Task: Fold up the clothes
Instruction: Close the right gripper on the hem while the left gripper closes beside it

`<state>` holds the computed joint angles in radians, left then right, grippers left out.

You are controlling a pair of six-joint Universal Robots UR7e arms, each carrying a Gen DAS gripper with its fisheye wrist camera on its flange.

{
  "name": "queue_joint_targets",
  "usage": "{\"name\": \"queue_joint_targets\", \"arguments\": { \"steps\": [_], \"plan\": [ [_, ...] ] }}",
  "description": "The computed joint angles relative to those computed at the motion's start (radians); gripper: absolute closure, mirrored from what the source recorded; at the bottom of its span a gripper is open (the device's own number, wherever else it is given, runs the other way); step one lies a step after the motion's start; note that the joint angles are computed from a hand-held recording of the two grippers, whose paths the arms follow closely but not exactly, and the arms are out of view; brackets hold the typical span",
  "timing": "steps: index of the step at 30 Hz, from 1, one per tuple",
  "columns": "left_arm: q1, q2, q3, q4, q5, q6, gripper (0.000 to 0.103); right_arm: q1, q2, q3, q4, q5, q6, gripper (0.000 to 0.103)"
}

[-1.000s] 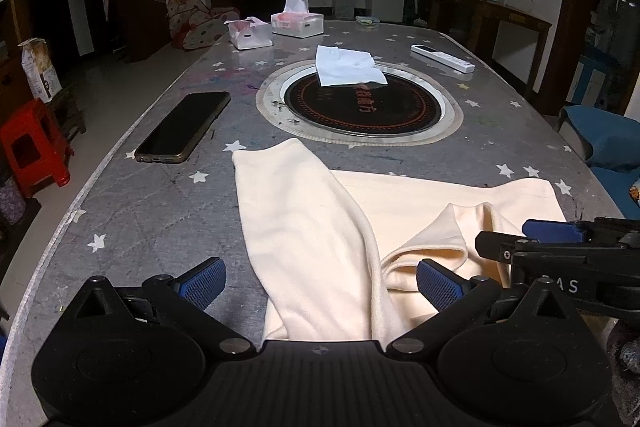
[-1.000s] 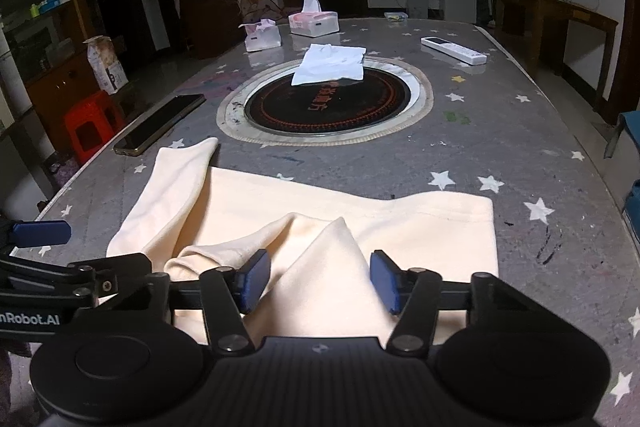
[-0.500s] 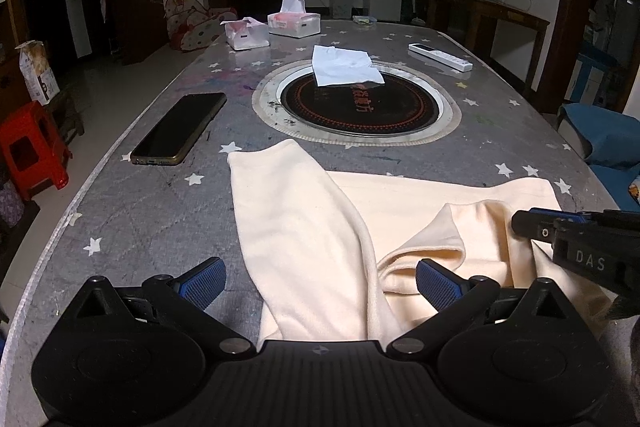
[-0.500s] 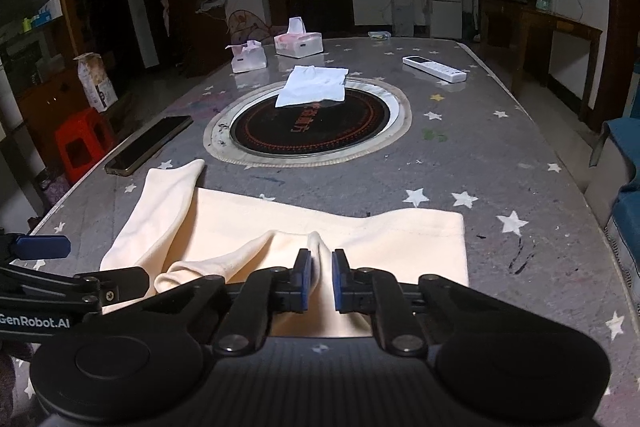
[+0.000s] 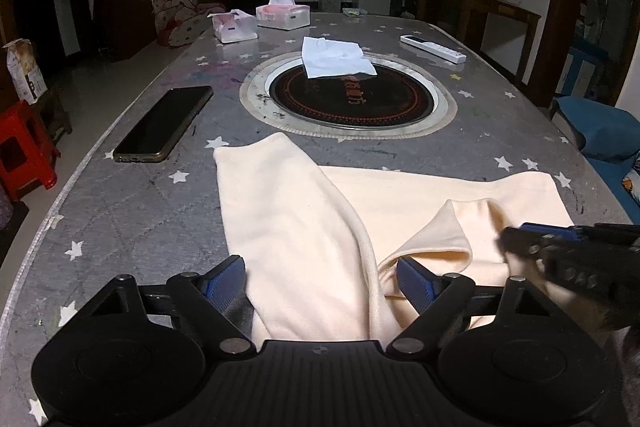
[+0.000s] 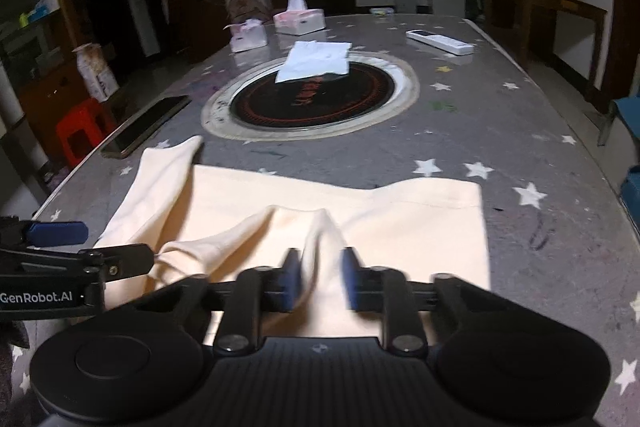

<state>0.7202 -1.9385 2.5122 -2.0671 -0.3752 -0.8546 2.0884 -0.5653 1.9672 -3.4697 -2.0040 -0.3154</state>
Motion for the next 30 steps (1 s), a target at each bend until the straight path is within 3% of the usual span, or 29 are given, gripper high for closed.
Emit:
{"name": "queue_joint_targets", "arguments": {
  "steps": [5,7,10,12,14,16,19,21,24,26,30],
  "plan": [
    [0.025,0.022,0.012,-0.121,-0.019,0.086,0.037,0.001,-0.016,0.016,-0.043,-0.010,-0.016,0.098],
    [0.035,0.031,0.020,-0.185,-0.031,0.130,0.056,0.003,-0.019,0.016,-0.043,-0.013,-0.020,0.098],
    [0.041,0.034,0.026,-0.231,-0.052,0.167,0.071,0.003,-0.018,0.012,-0.035,-0.013,-0.018,0.094],
    [0.041,0.032,0.029,-0.242,-0.057,0.180,0.073,0.001,-0.013,0.007,-0.029,-0.011,-0.018,0.090],
    [0.044,0.035,0.027,-0.242,-0.059,0.182,0.073,-0.002,-0.009,0.002,-0.020,-0.005,-0.020,0.080],
    [0.047,0.043,0.026,-0.251,-0.057,0.190,0.072,-0.004,-0.004,-0.004,-0.009,0.000,-0.025,0.080],
    [0.050,0.056,0.020,-0.246,-0.052,0.191,0.063,-0.007,0.006,-0.014,0.008,-0.002,-0.029,0.080],
    [0.055,0.064,0.022,-0.268,-0.053,0.213,0.062,-0.009,0.008,-0.015,0.016,-0.001,-0.031,0.080],
    [0.062,0.069,0.027,-0.311,-0.058,0.250,0.063,-0.009,0.001,-0.006,0.004,0.006,-0.036,0.093],
    [0.063,0.059,0.030,-0.319,-0.062,0.256,0.068,-0.008,-0.007,0.004,-0.011,0.011,-0.039,0.096],
    [0.054,0.021,0.040,-0.301,-0.068,0.247,0.088,0.000,-0.024,0.026,-0.045,0.003,-0.051,0.096]
  ]
}}
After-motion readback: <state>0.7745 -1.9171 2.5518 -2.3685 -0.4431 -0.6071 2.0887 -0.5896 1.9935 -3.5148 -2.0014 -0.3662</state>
